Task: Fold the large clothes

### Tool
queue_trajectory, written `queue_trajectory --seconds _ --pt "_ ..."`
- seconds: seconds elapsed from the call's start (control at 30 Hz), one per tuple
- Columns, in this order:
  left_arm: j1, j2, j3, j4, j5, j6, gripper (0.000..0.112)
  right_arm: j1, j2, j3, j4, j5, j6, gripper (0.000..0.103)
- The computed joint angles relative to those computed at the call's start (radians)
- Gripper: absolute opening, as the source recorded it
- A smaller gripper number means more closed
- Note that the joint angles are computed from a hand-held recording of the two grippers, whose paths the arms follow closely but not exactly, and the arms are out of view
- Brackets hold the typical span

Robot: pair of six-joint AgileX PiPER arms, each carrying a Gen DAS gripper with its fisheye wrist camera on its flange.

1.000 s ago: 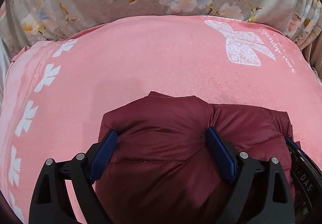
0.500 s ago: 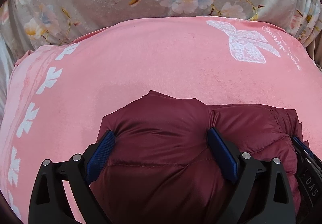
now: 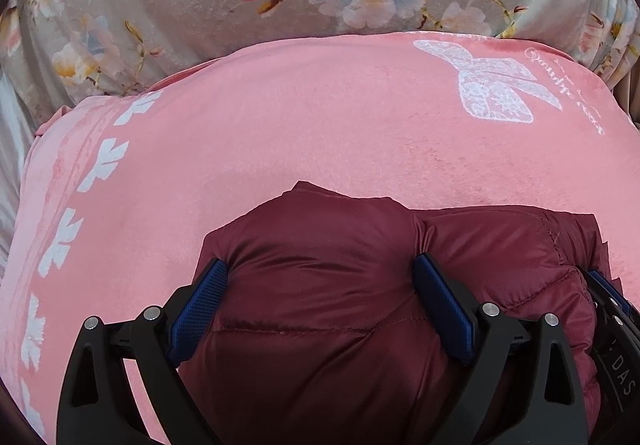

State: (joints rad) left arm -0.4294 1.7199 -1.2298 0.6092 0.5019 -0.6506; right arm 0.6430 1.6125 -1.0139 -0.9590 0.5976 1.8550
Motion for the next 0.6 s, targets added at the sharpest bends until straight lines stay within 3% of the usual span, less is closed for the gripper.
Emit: queue_trajectory --seconds 0.2,0.33,0.37,0.43,0.6 --pt "-0.001 -0.001 -0.012 -0.012 0.021 0.017 0.093 -0.003 -0.028 0.020 0.004 -0.015 0.000 0.025" --pt "0.001 -0.101 0.035 -0.099 0.069 0.109 0.092 0.158 -0.120 0.023 0.002 0.190 -0.010 0.030" --pt "0.007 -0.138 0.060 -0.138 0.071 0.139 0.092 0.189 -0.131 0.029 -0.006 0.223 0.001 0.038" --pt "0.008 -0.203 0.115 -0.191 0.077 0.179 0.092 0.236 -0.135 0.051 -0.015 0.267 0.021 0.041" --pt "-0.051 -0.266 0.195 -0.080 0.100 0.065 0.092 0.247 -0.153 0.113 -0.020 0.236 0.065 0.045"
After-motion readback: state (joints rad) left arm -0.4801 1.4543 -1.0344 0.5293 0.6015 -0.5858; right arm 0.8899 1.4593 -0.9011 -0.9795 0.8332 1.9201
